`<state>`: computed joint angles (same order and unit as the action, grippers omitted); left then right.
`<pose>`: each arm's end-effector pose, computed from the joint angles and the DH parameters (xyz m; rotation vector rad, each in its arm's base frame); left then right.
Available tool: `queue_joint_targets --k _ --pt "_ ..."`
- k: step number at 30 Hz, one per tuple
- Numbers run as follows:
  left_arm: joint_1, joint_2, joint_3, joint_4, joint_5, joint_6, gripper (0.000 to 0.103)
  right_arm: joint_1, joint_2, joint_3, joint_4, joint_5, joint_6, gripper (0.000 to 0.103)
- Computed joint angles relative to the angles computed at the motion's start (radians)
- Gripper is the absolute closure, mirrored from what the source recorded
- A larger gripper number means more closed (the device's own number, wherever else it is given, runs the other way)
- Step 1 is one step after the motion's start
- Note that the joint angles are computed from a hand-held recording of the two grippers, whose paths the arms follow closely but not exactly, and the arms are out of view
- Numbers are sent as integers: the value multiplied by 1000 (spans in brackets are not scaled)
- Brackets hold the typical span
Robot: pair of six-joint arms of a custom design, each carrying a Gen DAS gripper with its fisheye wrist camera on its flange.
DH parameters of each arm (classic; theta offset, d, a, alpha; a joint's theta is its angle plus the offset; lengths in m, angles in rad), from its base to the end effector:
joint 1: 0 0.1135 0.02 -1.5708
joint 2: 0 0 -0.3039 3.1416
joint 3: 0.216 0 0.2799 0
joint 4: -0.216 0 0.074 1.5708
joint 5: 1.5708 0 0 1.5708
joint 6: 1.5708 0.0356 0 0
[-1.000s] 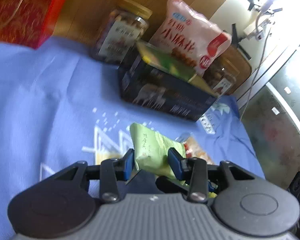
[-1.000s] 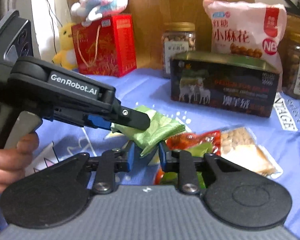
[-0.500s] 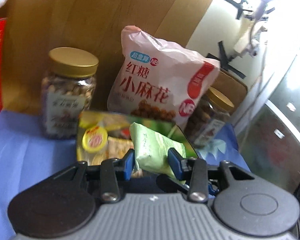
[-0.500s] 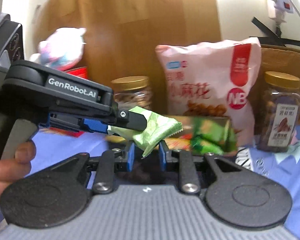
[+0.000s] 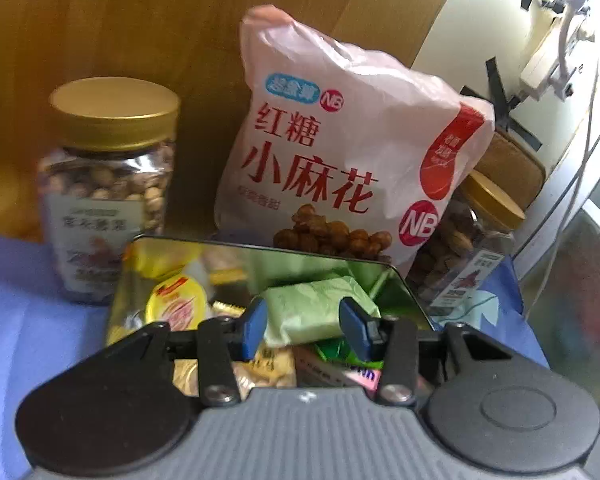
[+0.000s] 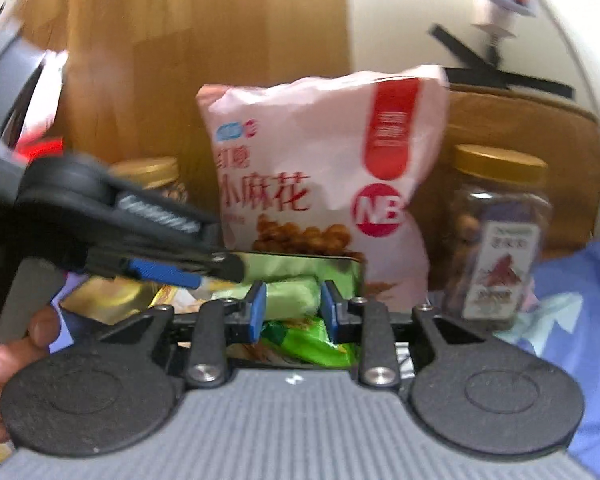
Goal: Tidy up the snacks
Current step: 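Lower the pale green packet into the black tin and release, then grasp the green pickle packet on the table with the left gripper and lift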
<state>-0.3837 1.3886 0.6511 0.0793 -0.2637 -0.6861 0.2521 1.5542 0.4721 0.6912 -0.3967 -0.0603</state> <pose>0.2755 -0.1012 0.2066 -0.4760 2.1674 -0.3014 0.2823 0.0869 0.1634 -0.5617 1.8827 0.5144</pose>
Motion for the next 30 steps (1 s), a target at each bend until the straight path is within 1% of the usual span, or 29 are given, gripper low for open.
queue_joint_targets --k 4,6,9,12,14,16,17,19,20,22,23,24,25,26,27,30 --pt "-71 -162 -85 -51 -45 -27 62 -142 -104 -83 -45 -156 50 70" --pt "-143 -242 -125 -100 -96 -45 62 -229 -149 -125 -99 -249 58 70" --pt "-278 -306 -165 -189 -186 -103 62 -339 -201 -169 -242 -374 25 69" --pt "-421 -313 -190 -270 -292 -187 62 -426 -230 -191 -414 -465 -75 68" --pt "-504 -317 -212 -320 -342 -271 62 -453 -246 -203 -493 -479 -134 68" --pt "-569 -346 -251 -347 -352 -369 62 -482 -260 -213 -560 -486 -164 68" --pt "-605 -365 -274 -352 -357 -416 62 -508 -259 -211 -610 -520 -192 68" --pt "-661 -374 -294 -367 -370 -476 62 -546 -252 -201 -721 -573 -264 68" --pt "-687 -371 -299 -365 -375 -491 62 -575 -252 -196 -807 -598 -332 68" --pt "-711 -364 -313 -334 -362 -490 61 -589 -274 -203 -873 -622 -380 68" --pt "-711 -353 -318 -307 -345 -479 58 -586 -283 -205 -894 -627 -392 68" --pt "-704 -338 -324 -274 -324 -466 52 -571 -293 -209 -914 -629 -398 68" --pt "-710 -322 -329 -250 -326 -466 49 -564 -294 -215 -932 -636 -413 68" --pt "-718 -301 -324 -238 -340 -468 49 -543 -317 -235 -927 -640 -402 68" --pt "-729 -290 -319 -241 -352 -475 50 -515 -345 -252 -913 -637 -382 68" --pt "-765 -310 -332 -228 -353 -497 65 -411 -469 -308 -884 -602 -341 68"
